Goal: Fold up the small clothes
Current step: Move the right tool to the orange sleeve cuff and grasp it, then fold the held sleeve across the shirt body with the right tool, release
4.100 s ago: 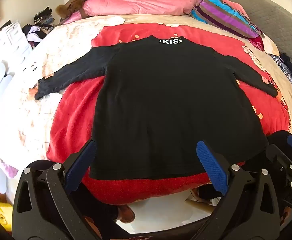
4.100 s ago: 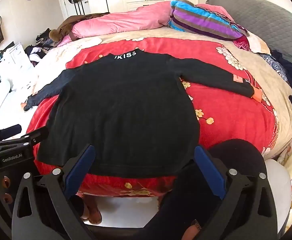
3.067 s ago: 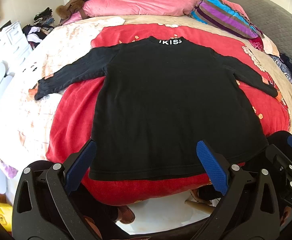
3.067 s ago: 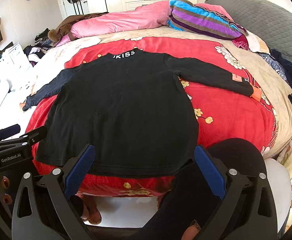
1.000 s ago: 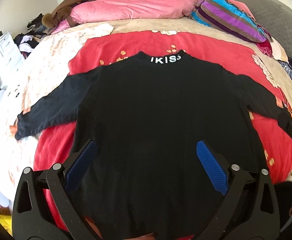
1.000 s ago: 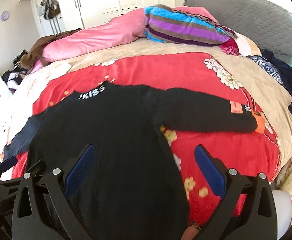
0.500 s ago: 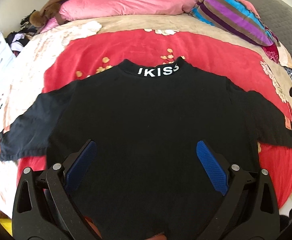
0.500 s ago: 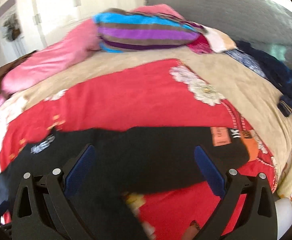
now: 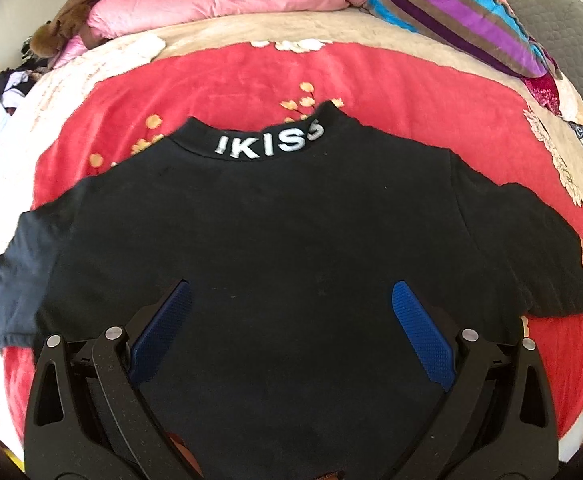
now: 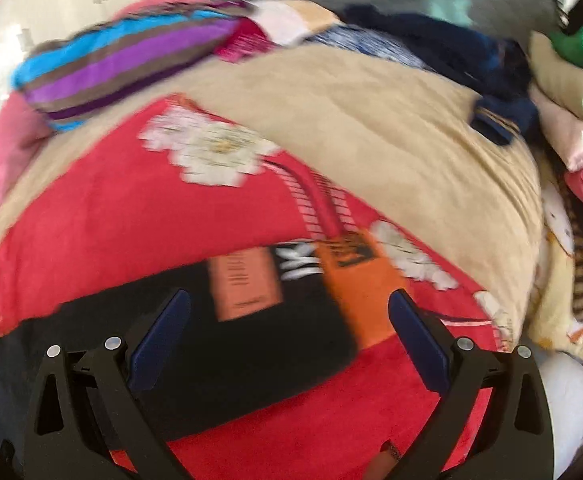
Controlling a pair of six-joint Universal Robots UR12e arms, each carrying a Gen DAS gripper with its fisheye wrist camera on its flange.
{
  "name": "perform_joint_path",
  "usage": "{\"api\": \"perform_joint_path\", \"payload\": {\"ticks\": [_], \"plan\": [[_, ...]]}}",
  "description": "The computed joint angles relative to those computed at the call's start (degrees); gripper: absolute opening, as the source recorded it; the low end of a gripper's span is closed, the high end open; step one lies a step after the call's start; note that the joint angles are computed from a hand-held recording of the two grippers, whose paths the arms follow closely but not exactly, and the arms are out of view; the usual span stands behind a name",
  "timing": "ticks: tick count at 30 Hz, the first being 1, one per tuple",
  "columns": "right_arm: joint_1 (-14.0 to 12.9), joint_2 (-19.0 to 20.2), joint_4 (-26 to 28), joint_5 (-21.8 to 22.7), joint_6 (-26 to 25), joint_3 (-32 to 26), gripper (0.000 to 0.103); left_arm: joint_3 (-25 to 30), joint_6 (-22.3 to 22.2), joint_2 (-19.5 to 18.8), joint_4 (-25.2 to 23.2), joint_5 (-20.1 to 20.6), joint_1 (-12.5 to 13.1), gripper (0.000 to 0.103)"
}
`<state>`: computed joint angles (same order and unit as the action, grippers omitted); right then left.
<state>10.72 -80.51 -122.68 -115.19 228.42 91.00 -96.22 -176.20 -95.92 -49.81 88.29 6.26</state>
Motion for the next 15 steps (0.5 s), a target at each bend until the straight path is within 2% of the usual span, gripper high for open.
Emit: {"api": "perform_joint_path", "payload": {"ticks": [4, 10, 15], "plan": [[-0.9, 0.3, 2.72, -1.57, 1.89, 0.38, 0.099, 0.0, -0.6, -0.64, 0.42, 0.41, -0.78, 0.094], [-2.66, 0.84, 5.17, 2.18, 3.49, 1.01, 0.099, -0.6, 0.2, -0.72, 0.41, 0.86, -1.38, 0.094], [-3.44, 1.19, 3.76, 5.66, 3.52, 1.63, 0.098, -1.31, -0.05, -0.27, 0.22, -0.74, -1.12, 0.094]]}}
